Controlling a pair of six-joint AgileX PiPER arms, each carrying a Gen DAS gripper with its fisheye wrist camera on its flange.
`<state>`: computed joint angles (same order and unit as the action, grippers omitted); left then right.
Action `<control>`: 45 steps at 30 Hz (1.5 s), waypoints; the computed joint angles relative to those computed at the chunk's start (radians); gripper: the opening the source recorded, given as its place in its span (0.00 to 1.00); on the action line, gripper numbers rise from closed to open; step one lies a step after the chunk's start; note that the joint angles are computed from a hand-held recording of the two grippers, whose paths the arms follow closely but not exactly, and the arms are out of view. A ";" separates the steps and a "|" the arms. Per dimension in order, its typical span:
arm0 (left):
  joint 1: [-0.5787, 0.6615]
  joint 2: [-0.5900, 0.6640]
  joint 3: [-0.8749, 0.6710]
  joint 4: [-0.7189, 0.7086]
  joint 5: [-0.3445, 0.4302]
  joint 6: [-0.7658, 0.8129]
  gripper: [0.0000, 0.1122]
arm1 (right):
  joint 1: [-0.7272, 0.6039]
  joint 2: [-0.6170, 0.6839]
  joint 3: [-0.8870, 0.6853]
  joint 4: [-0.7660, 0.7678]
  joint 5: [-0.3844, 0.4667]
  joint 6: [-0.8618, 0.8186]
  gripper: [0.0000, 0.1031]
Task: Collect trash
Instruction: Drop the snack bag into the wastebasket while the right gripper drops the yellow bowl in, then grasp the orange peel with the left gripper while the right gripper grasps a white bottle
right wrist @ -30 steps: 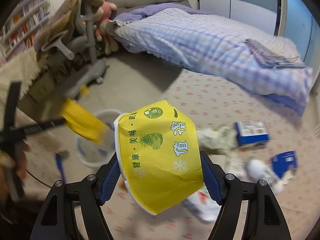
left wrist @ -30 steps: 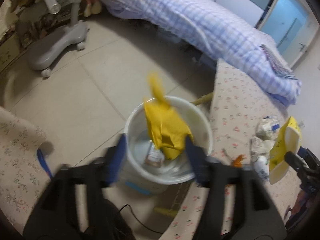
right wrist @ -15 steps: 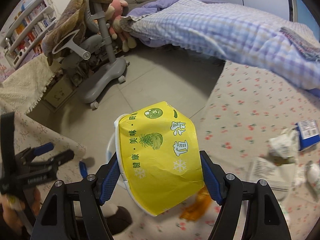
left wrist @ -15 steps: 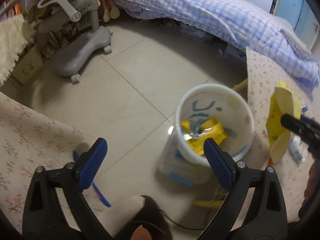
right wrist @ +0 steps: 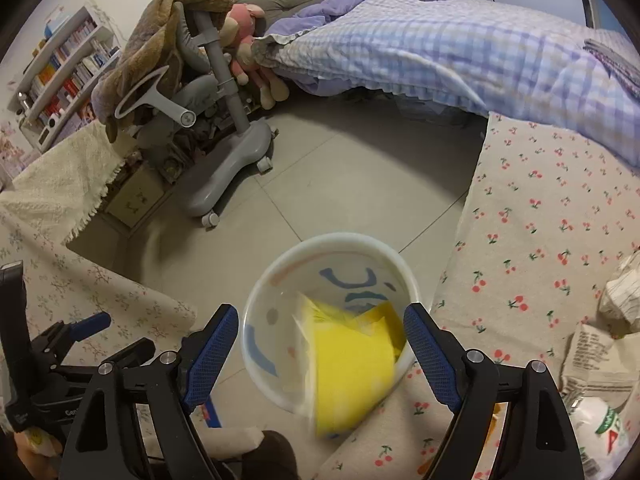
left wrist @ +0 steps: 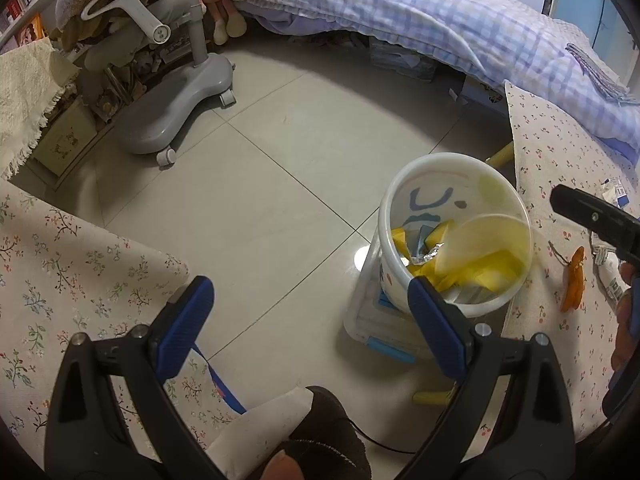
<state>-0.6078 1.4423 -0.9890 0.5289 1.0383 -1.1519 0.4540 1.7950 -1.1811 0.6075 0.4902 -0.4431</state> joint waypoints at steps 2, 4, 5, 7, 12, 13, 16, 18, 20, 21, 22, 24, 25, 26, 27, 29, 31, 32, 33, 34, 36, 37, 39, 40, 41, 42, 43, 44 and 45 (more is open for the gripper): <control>0.001 0.000 0.000 -0.007 -0.005 0.003 0.87 | 0.001 -0.019 0.009 -0.035 -0.002 0.024 0.84; -0.003 0.005 -0.006 -0.012 -0.008 0.003 0.87 | -0.006 -0.043 0.021 -0.061 0.000 0.038 0.84; -0.006 0.007 -0.010 -0.014 -0.008 0.004 0.87 | -0.010 -0.056 0.028 -0.072 0.000 0.043 0.84; -0.015 0.009 -0.019 -0.025 -0.012 0.008 0.87 | -0.020 -0.085 0.043 -0.105 0.001 0.066 0.84; -0.025 0.007 -0.040 -0.083 -0.048 0.025 0.87 | -0.067 -0.183 0.102 -0.219 0.008 0.125 0.84; -0.029 0.011 -0.049 -0.095 -0.055 0.028 0.87 | -0.081 -0.201 0.113 -0.228 0.014 0.125 0.84; -0.054 0.032 -0.083 -0.121 -0.066 0.034 0.87 | -0.145 -0.258 0.150 -0.259 0.042 0.120 0.84; -0.073 0.056 -0.113 -0.139 -0.071 0.045 0.87 | -0.194 -0.293 0.170 -0.277 0.064 0.109 0.84; -0.082 0.082 -0.143 -0.160 -0.077 0.064 0.87 | -0.245 -0.324 0.190 -0.294 0.081 0.095 0.84; -0.089 0.095 -0.158 -0.172 -0.081 0.071 0.87 | -0.282 -0.341 0.202 -0.292 0.093 0.075 0.84; -0.095 0.111 -0.175 -0.186 -0.084 0.081 0.87 | -0.321 -0.355 0.212 -0.284 0.104 0.050 0.84; -0.103 0.140 -0.207 -0.215 -0.093 0.104 0.87 | -0.389 -0.371 0.219 -0.276 0.129 0.016 0.84; -0.108 0.159 -0.226 -0.229 -0.095 0.114 0.87 | -0.423 -0.377 0.222 -0.268 0.141 -0.004 0.84; -0.113 0.176 -0.245 -0.243 -0.097 0.126 0.87 | -0.448 -0.382 0.223 -0.268 0.150 -0.013 0.84; -0.119 0.202 -0.270 -0.260 -0.100 0.141 0.87 | -0.480 -0.386 0.223 -0.267 0.161 -0.023 0.84; -0.124 0.235 -0.303 -0.293 -0.105 0.168 0.87 | -0.529 -0.387 0.220 -0.275 0.183 -0.027 0.84; -0.127 0.279 -0.346 -0.332 -0.112 0.199 0.87 | -0.588 -0.381 0.215 -0.267 0.207 -0.054 0.84; -0.131 0.299 -0.366 -0.345 -0.112 0.206 0.87 | -0.607 -0.377 0.212 -0.269 0.216 -0.061 0.84; -0.135 0.316 -0.384 -0.353 -0.113 0.207 0.87 | -0.623 -0.376 0.212 -0.276 0.223 -0.063 0.84; -0.137 0.337 -0.405 -0.369 -0.115 0.214 0.87 | -0.649 -0.372 0.208 -0.281 0.231 -0.073 0.84; -0.132 0.373 -0.438 -0.418 -0.132 0.234 0.87 | -0.680 -0.366 0.206 -0.297 0.236 -0.081 0.84; -0.126 0.388 -0.447 -0.452 -0.152 0.248 0.87 | -0.698 -0.362 0.203 -0.303 0.238 -0.087 0.84; -0.125 0.416 -0.470 -0.491 -0.176 0.264 0.85 | -0.734 -0.351 0.195 -0.307 0.242 -0.105 0.84; -0.126 0.435 -0.487 -0.508 -0.186 0.274 0.81 | -0.760 -0.340 0.188 -0.308 0.244 -0.116 0.84; -0.127 0.451 -0.504 -0.518 -0.187 0.283 0.79 | -0.776 -0.333 0.181 -0.309 0.246 -0.119 0.84; -0.132 0.472 -0.529 -0.527 -0.186 0.296 0.74 | -0.800 -0.321 0.171 -0.304 0.249 -0.128 0.84; -0.134 0.486 -0.547 -0.530 -0.179 0.306 0.70 | -0.816 -0.308 0.162 -0.301 0.250 -0.134 0.84; -0.138 0.503 -0.570 -0.528 -0.170 0.312 0.68 | -0.840 -0.293 0.147 -0.293 0.257 -0.143 0.84; -0.145 0.529 -0.602 -0.522 -0.153 0.314 0.64 | -0.859 -0.279 0.134 -0.285 0.263 -0.150 0.84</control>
<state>-0.7531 1.9712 -1.5906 0.0073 0.8848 -0.8375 -0.4047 1.5158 -1.0469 0.3225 0.7531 -0.5933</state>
